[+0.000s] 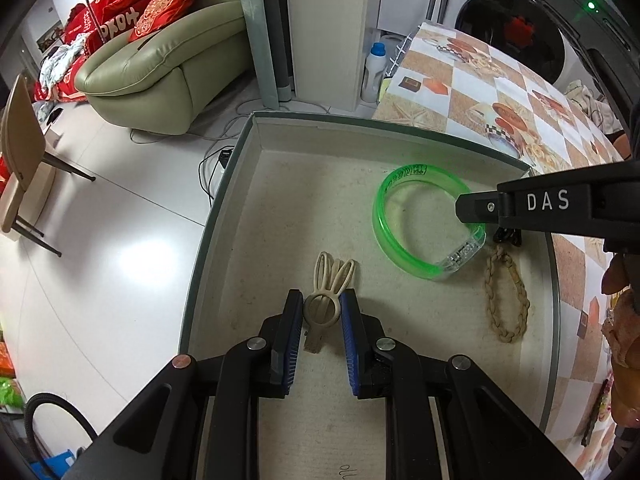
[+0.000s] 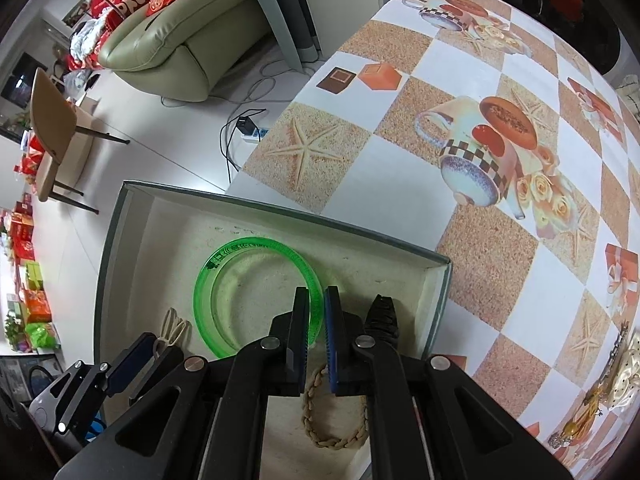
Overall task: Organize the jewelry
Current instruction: 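Open the right tool to release the bangle while the left tool releases the bunny-ear clip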
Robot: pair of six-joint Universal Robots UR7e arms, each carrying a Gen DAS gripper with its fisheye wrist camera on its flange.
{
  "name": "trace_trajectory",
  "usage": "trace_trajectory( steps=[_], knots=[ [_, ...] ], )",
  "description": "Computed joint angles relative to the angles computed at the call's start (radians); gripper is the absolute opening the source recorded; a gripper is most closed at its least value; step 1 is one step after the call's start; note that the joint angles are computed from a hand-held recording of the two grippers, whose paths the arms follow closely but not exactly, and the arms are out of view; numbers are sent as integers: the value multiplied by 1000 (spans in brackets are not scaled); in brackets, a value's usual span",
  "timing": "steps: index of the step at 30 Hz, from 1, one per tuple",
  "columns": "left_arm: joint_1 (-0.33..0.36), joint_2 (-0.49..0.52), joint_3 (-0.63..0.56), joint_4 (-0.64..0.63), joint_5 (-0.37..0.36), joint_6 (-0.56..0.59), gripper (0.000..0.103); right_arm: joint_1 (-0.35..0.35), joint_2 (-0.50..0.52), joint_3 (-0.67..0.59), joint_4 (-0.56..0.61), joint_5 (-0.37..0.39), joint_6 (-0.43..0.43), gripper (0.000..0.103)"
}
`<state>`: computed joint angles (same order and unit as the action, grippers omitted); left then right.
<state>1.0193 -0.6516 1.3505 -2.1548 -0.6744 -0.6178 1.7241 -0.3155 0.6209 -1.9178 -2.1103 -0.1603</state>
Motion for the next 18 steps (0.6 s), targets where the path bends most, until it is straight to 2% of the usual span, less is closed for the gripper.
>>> trace_trajectory(
  steps=[3,12,16,18],
  knots=[
    [-1,4,-9,18,1,-12,24,0,19,-34,22,4,4,9],
    [-5,15,-29,66,16,-20,24,-9,-4,-6,13,24,8,10],
    [-9,20,-37,88,26,-27,24,-18,-22,15,4,52,8,24],
    [-10,21,-37,91,25,-27,24,-21,-34,31,-1,64,10,26]
  ],
)
